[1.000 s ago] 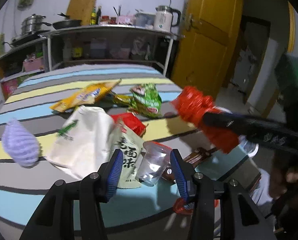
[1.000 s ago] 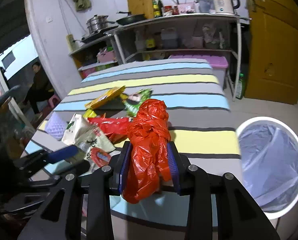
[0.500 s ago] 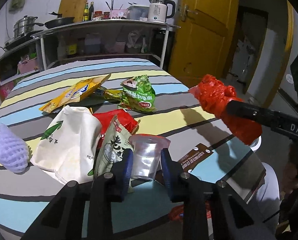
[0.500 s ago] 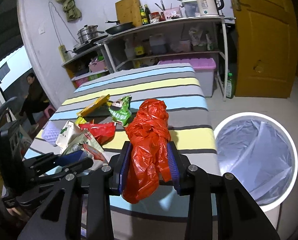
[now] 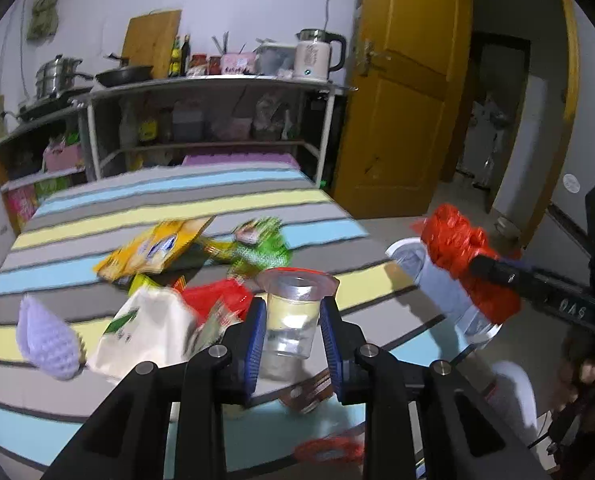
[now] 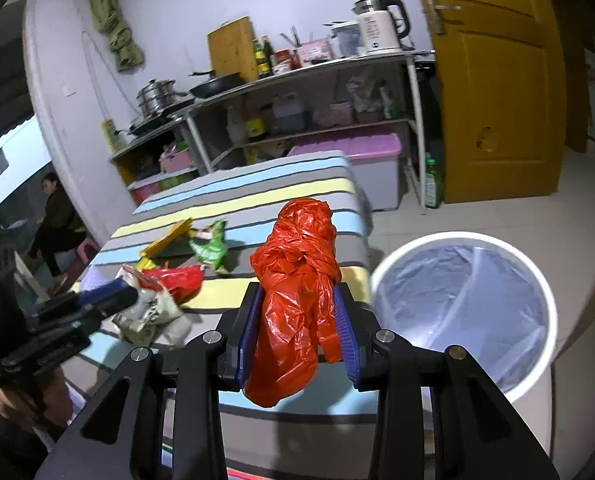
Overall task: Collect trash
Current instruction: 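Carry the red bag over the bin and open the right gripper while the left gripper grasps the clear cup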
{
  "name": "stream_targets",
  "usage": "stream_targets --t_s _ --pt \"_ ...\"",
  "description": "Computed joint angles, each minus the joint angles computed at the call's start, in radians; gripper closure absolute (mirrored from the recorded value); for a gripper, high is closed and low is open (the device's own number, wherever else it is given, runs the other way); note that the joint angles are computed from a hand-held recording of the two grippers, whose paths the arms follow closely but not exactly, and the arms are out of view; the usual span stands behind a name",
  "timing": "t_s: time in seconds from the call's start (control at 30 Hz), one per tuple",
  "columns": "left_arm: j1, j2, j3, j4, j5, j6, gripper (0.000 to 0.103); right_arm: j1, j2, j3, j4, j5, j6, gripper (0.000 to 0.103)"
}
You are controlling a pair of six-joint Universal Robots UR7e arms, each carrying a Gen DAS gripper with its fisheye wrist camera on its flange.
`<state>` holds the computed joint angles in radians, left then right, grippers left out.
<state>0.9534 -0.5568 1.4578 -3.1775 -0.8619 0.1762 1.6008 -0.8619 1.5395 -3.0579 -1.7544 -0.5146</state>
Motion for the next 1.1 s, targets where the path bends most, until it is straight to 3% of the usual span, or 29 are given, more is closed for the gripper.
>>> stream_targets --t_s 0.4,0.83,1.1 --pt "-0.038 0.173 -0.253 0.137 -0.125 0.038 0.075 -0.068 -0.065 0.039 -0.061 -0.052 0.057 0.066" --pt "-0.028 0.377 -0.571 0.361 -0.211 0.050 0.074 -0.129 -0.050 -0.029 0.008 -0.078 0.107 0.064" --pt "-0.009 0.446 -0.694 0.457 -0.232 0.038 0.074 -0.147 -0.023 -0.073 0.038 -0.108 0.114 0.061"
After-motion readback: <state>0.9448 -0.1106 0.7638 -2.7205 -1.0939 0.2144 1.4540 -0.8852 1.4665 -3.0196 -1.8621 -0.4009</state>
